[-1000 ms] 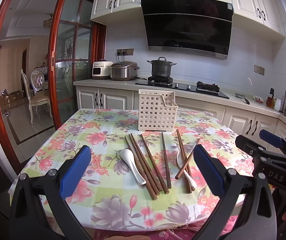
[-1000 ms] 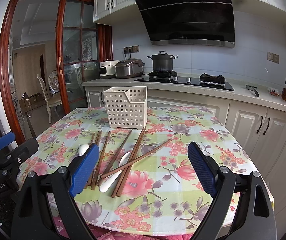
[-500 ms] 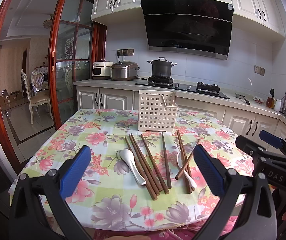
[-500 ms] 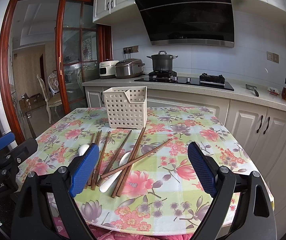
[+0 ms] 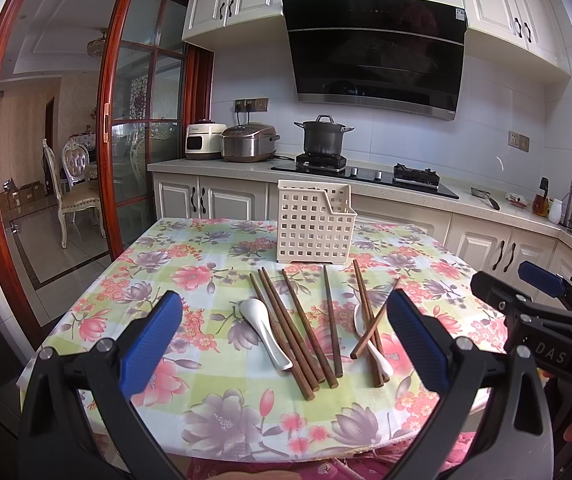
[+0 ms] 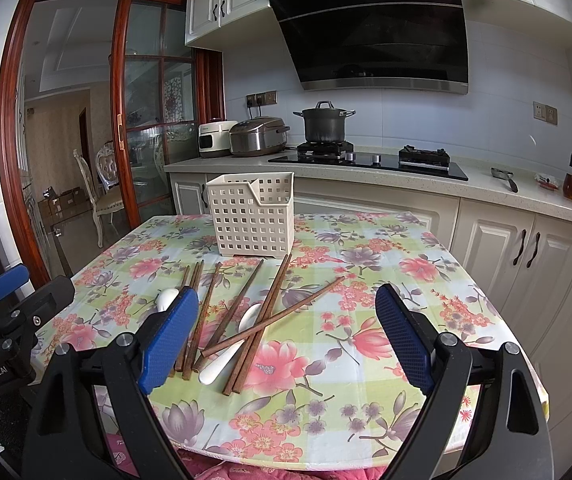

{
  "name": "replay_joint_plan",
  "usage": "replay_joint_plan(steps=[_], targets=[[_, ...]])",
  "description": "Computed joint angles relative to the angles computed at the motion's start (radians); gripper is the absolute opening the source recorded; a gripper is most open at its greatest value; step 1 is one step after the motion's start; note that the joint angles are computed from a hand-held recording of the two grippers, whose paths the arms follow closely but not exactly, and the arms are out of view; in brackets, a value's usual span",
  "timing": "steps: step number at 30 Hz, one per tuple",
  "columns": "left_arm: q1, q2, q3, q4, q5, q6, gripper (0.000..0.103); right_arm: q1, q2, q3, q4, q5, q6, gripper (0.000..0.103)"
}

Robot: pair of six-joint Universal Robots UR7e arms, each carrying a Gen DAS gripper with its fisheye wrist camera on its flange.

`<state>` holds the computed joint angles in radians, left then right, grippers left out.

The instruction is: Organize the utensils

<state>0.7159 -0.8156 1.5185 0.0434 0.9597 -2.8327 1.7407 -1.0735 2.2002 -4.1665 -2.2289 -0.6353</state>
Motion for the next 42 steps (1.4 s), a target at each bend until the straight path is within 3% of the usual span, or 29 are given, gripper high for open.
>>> replay_joint_plan(steps=[11,15,26,31,36,42], targets=[[0.031,0.053,-0.105,0.126,-0.009,-0.08,0.099,-0.02,-0.002,-0.017,0.047,-0.008,0.038,0.085],[0.053,0.089,-0.162,0.208,0.027,-0.13,0.099,-0.046,-0.014,-0.029,0.113,0.0,0.08,0.085],[0.071,0.159,-0.241,0.328,0.038,-0.189,0.099,-0.129,-0.045,-0.075,0.34,0.056,0.257,0.085],[0.097,0.209,-0.329,0.366,0.033,-0.201,0.099,-0.173,-0.048,-0.13,0.507,0.099,0.361,0.085],[0.134,0.352,-0.583,0.551,0.033,-0.18,0.099,-0.217,-0.054,-0.179,0.663,0.155,0.479,0.079],[0.168,0.542,-0.927,0.78,0.028,-0.212,0.099,-0.259,-0.058,-0.233,0.783,0.21,0.581,0.06]])
